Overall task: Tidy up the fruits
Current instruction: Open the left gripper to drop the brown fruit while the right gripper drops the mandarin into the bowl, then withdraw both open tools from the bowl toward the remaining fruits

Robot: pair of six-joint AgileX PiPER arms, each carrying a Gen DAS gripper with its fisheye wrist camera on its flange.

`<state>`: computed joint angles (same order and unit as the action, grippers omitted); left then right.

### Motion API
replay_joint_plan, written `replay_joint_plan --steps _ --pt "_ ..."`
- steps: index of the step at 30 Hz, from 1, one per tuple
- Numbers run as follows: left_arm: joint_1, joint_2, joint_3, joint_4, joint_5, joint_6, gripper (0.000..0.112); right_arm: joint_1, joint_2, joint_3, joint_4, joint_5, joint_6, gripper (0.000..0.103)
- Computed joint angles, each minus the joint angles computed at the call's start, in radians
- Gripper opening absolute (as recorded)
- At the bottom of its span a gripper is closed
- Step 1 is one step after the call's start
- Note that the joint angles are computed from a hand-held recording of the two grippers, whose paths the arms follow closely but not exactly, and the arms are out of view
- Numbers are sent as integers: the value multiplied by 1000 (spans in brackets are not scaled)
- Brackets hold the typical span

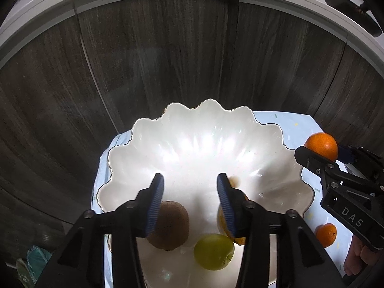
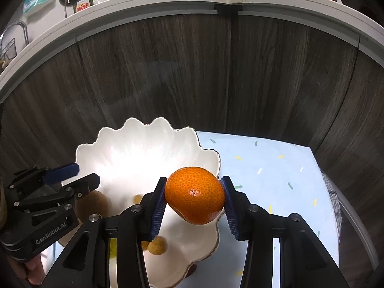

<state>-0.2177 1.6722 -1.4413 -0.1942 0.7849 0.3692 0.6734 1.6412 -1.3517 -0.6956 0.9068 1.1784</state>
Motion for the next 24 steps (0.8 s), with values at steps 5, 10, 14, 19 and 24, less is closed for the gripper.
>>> replay_joint_plan --steps 5,10,14,19,24 --pt "4 -16 10 19 -10 -33 64 29 -16 8 -59 32 51 69" --pt "-3 -41 18 66 -21 -91 86 43 -37 14 -70 50 64 69" --pt "-12 -83 52 101 -55 -127 95 61 -56 29 -93 67 88 77" --pt "-17 -118 64 112 -52 -135 99 79 -85 38 -108 98 103 77" --pt "-36 -162 84 129 -50 -150 102 107 -125 55 -140 147 124 81"
